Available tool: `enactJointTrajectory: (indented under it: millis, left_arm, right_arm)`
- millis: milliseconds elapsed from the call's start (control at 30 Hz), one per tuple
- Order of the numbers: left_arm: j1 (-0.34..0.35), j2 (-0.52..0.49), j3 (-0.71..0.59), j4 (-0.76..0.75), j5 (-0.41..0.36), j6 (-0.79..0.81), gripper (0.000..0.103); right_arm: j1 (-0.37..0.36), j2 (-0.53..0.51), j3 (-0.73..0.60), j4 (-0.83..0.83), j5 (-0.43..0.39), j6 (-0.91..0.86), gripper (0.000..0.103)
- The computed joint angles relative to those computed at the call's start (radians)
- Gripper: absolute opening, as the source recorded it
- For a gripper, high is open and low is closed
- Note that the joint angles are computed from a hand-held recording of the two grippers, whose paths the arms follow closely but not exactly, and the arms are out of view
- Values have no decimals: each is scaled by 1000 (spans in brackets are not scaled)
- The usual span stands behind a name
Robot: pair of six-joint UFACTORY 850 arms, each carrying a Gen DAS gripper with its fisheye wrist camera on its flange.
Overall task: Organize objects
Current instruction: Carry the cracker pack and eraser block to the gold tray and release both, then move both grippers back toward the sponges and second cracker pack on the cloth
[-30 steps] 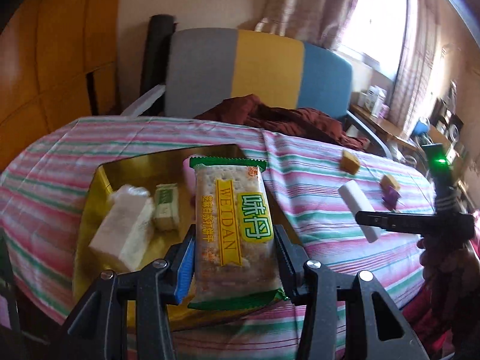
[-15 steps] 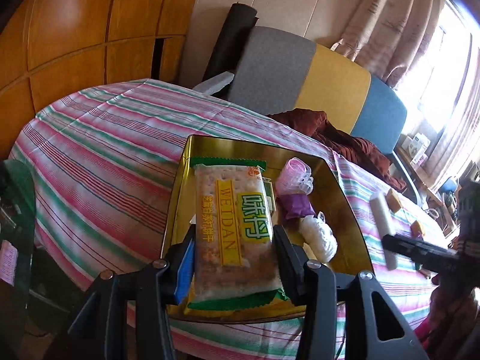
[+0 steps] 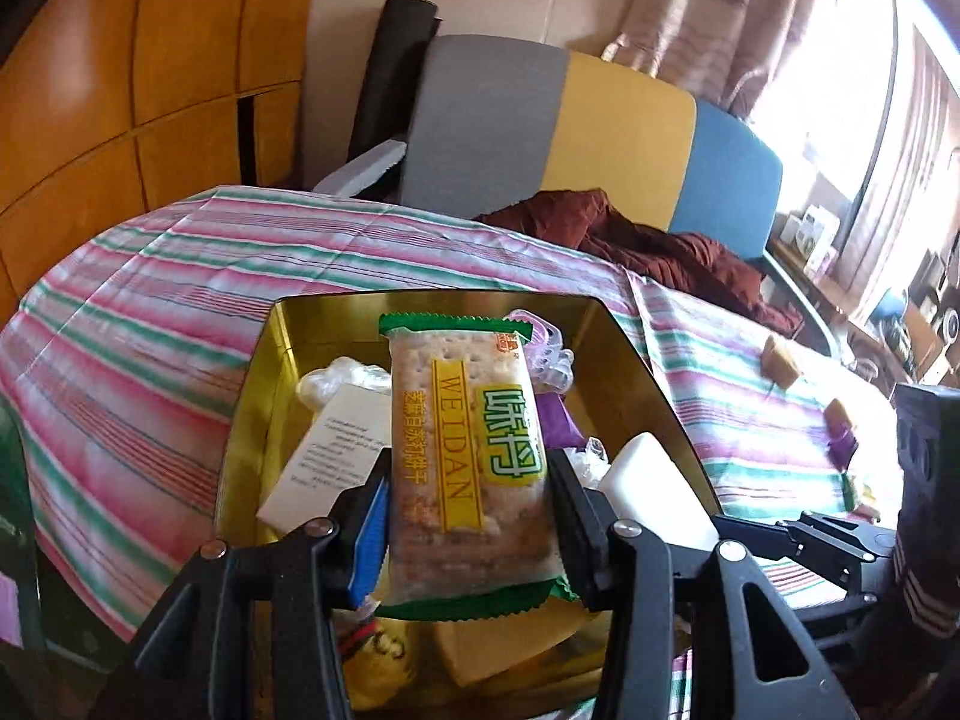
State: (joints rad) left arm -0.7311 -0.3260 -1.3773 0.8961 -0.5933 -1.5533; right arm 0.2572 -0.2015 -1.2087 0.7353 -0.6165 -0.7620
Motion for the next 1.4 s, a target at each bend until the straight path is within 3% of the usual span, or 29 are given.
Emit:
enactJointTrajectory:
  millis: [300, 667, 900, 1400]
  left_arm:
    - [-14, -42, -46, -16, -40, 64, 48]
    - [-24, -37, -50, -3, -59, 54, 51]
    - [-40, -12, -35, 31, -62, 12, 51]
    - [-87, -12, -45, 15, -23, 54, 51]
  right_arm:
    - [10, -9, 5, -26, 30, 11, 70]
    - [12, 24, 35, 3, 43, -18, 90]
    - [8, 75, 73, 14, 78, -27, 94]
    - [-90, 153, 146, -21, 137, 75, 101]
